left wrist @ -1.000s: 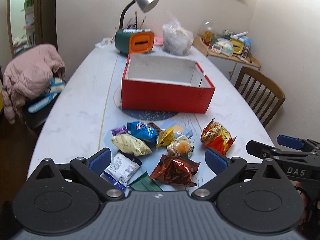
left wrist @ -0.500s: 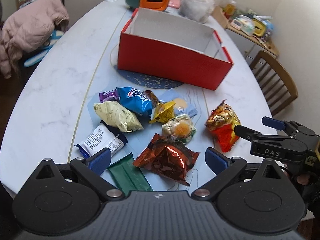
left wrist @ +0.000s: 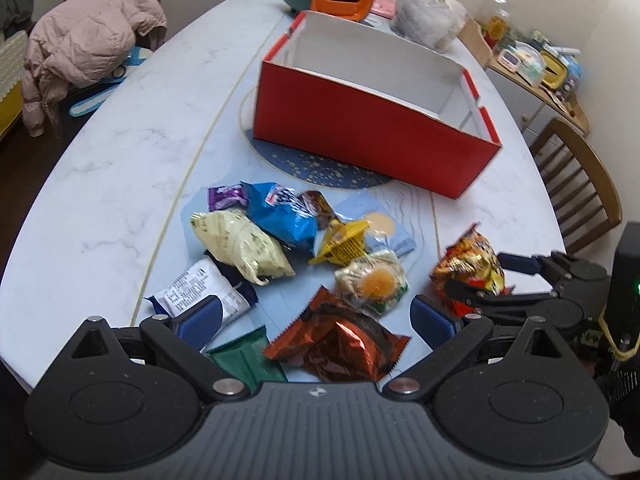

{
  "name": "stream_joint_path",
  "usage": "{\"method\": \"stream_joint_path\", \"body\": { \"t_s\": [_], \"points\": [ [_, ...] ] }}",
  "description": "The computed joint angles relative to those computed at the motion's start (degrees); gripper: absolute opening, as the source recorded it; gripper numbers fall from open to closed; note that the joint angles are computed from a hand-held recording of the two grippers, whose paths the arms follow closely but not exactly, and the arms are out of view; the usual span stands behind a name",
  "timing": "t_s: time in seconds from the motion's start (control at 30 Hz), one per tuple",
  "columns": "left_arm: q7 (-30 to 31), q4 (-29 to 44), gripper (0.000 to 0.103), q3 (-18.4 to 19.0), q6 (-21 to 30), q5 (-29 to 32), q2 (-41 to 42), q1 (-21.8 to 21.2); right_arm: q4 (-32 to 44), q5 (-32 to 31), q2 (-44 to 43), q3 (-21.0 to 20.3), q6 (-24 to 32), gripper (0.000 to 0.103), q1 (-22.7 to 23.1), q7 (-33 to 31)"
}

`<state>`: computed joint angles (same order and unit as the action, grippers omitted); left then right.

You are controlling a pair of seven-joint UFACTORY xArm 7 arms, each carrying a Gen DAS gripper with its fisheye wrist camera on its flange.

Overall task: Organize snacks
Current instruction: 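Grasp the red-and-yellow chip bag with the right gripper, then grasp the purple candy with the left gripper while the right gripper holds the chip bag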

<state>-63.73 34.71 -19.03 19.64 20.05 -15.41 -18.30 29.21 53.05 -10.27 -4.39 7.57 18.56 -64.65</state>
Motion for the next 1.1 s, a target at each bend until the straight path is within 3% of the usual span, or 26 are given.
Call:
{"method": "stream_joint_path", "body": {
  "t_s": [0.2, 0.6, 0.83, 1.0, 1.1],
  "points": [
    [-1.7, -2.7, 0.100, 2.6, 0.4, -4.6, -1.7, 1.1, 1.6, 1.2, 1.8, 0.5, 1.2, 0.077, -0.8, -1.7],
    [-5.9, -8.3, 0.100, 2.9, 1.5, -4.8, -6.9, 7.6, 1.4, 5.3, 2.1, 3.0, -3.0, 0.064, -0.6, -2.3],
    [0.4, -5.8, 0.100, 1.9, -2.5, 1.3, -3.9, 9.8, 0.2, 5.0, 1.3, 1.8, -4.9, 0.060, 1.4, -0.5],
    [6.6, -2.0, 0.100, 3.6, -4.6, 0.8, 1.0, 8.3, -0.5, 5.3, -0.2, -0.4, -6.0, 0.060, 3.7, 1.0],
    [6.4, 0.5, 0.100, 3.4, -5.2, 1.9, 3.6, 8.5, -1.1, 4.6, -0.9, -1.5, -6.8, 0.060, 4.8, 2.3]
  ]
}}
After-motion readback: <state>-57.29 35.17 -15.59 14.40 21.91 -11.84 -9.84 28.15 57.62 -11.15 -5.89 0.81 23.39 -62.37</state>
